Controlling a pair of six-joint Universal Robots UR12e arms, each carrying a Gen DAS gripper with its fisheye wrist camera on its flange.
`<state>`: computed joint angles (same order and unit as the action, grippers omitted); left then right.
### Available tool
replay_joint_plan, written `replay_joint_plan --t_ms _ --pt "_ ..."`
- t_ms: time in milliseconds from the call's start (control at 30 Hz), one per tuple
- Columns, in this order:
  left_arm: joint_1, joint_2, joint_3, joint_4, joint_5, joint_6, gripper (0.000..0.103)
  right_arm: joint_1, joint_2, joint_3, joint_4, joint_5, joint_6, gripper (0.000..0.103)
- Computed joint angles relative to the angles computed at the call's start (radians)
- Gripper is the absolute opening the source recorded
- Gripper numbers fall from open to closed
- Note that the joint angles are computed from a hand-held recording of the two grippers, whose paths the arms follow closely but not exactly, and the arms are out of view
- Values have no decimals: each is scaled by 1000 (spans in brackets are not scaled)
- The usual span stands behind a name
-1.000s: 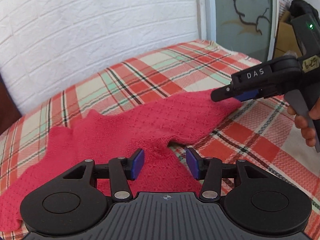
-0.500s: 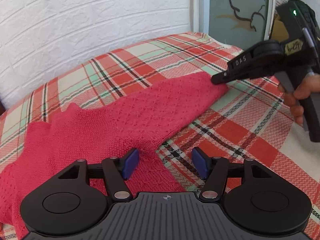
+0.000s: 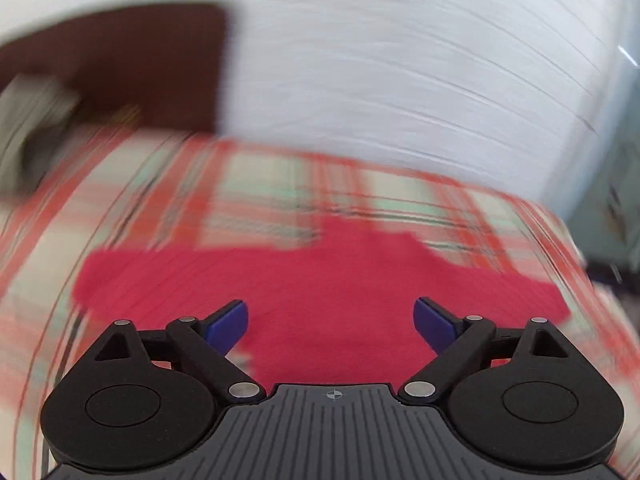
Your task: Fold clothes
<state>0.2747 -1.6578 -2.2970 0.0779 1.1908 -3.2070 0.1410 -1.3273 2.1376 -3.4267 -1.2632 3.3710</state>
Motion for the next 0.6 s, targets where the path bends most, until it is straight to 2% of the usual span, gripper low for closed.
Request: replay_joint_plan --t_ms 33,100,167,267,333,400,433,500,533,567,600 --pt "36 3 -1 -35 -16 -97 96 10 1 -6 10 13 -10 72" --pt "102 -7 -7 -71 -110 -243 94 31 3 -18 32 30 -30 72" --pt "141 -23 -8 -86 -172 -316 93 51 1 -27 50 20 -54 72" --pt "168 -51 -5 -72 -210 -397 91 80 -1 -41 78 4 -89 72" --pt "178 -81 -5 -7 -226 -448 90 92 -5 -44 88 -5 -105 73" --pt "177 -100 5 32 -220 -487 81 103 -8 -47 99 -19 -114 74" --pt "173 -107 14 33 -209 -488 74 108 -9 -48 105 -25 -117 74" --pt "170 -119 29 26 -195 -478 44 115 -12 -49 116 -30 -118 74" --pt "171 -123 34 19 -190 -468 16 117 -14 -49 122 -32 -120 74" --pt "172 -127 40 12 -186 -459 6 118 -15 -49 127 -34 -122 74" --pt "173 -131 46 5 -181 -449 2 120 -16 -49 133 -38 -123 74"
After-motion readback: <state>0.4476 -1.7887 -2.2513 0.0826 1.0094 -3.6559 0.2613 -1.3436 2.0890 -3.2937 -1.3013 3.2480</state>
